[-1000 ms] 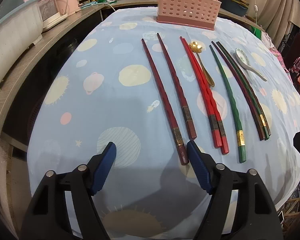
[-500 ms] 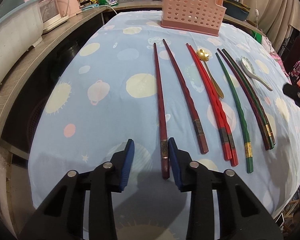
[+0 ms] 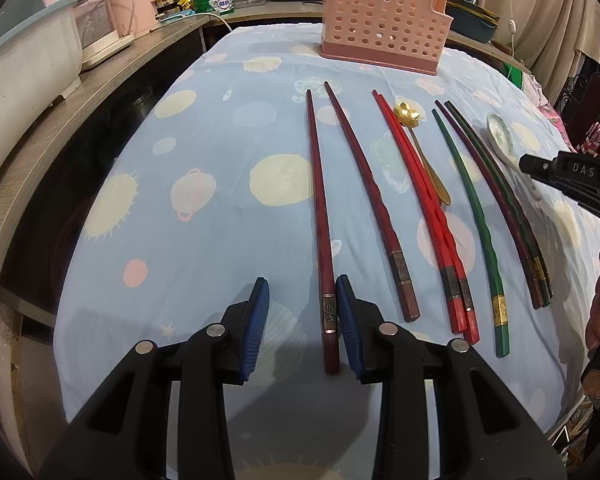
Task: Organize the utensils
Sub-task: 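Grasp a dark red chopstick with the left tool while the right tool grasps the white ceramic spoon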
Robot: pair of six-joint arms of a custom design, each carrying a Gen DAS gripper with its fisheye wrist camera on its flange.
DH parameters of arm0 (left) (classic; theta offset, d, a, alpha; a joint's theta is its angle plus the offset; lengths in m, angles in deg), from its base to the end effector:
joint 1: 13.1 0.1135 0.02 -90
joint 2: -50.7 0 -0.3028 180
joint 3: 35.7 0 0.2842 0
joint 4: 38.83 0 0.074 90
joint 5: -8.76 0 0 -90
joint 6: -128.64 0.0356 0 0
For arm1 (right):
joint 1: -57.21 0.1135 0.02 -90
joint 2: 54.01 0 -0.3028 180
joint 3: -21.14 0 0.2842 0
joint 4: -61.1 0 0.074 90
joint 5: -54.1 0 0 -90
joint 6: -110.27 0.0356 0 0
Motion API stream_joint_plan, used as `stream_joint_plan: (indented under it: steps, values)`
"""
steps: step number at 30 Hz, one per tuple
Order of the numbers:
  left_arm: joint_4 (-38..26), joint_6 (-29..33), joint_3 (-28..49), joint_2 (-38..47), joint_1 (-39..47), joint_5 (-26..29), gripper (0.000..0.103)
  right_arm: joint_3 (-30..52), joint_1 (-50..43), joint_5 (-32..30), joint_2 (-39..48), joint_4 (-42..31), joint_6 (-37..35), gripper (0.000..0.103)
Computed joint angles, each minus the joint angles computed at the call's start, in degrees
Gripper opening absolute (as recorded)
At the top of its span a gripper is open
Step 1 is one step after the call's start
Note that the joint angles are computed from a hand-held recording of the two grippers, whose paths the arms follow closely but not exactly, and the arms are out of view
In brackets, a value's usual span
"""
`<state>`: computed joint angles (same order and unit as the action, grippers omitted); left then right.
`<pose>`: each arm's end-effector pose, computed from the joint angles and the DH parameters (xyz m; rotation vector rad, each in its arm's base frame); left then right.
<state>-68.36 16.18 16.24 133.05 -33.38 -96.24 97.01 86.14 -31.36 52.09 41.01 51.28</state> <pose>0.2650 -0.0881 0.1759 -0.1392 2.5583 0.0634 0.3685 0.2004 0.1771 0.0805 2.4786 0.3618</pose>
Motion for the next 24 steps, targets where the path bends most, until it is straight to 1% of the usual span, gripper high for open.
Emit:
stream_joint_plan:
  steps: [2, 4, 10, 14, 18, 21, 23, 24]
  values:
    - [0.1, 0.1, 0.0, 0.1, -0.1, -0.2, 0.033, -0.2, -0.1, -0.6, 0.5, 0.1, 0.4, 0.013]
    - [0.2, 0.2, -0.1, 0.0, -0.1, -0.3, 0.033, -1.3, -0.1, -0.8, 0.3, 1.4, 0.5, 0.013]
    - [0.4, 0.1, -0.2, 0.0, -0.2, -0.2, 0.033, -1.5, 0.8, -1.7, 0.7, 1.8, 0.4, 0.013]
    - [0.5, 0.1, -0.3, -0.1, -0.2, -0.3, 0.033, -2.3, 1.7, -0.1, 0.7, 2.8, 0.1, 0.011]
    - [1.3, 0.2, -0.8, -0.4, -0.5, -0.7, 0.033, -2.8, 1.6, -0.2, 0.4, 3.2, -0.1, 0.009]
    - [1.6, 0.2, -1.4, -1.1, 0.0, 0.3, 0.033, -3.6, 1.6, -0.2, -0.5, 3.1, 0.2, 0.008]
    - [1.8, 0.5, -1.8, -1.8, 0.6, 1.1, 0.025, -4.7, 1.7, 0.2, -1.8, 3.2, 0.7, 0.008]
    - [1.9, 0.6, -2.0, -2.2, 0.9, 1.5, 0.013, -5.5, 1.7, 0.4, -2.6, 3.3, 0.9, 0.008]
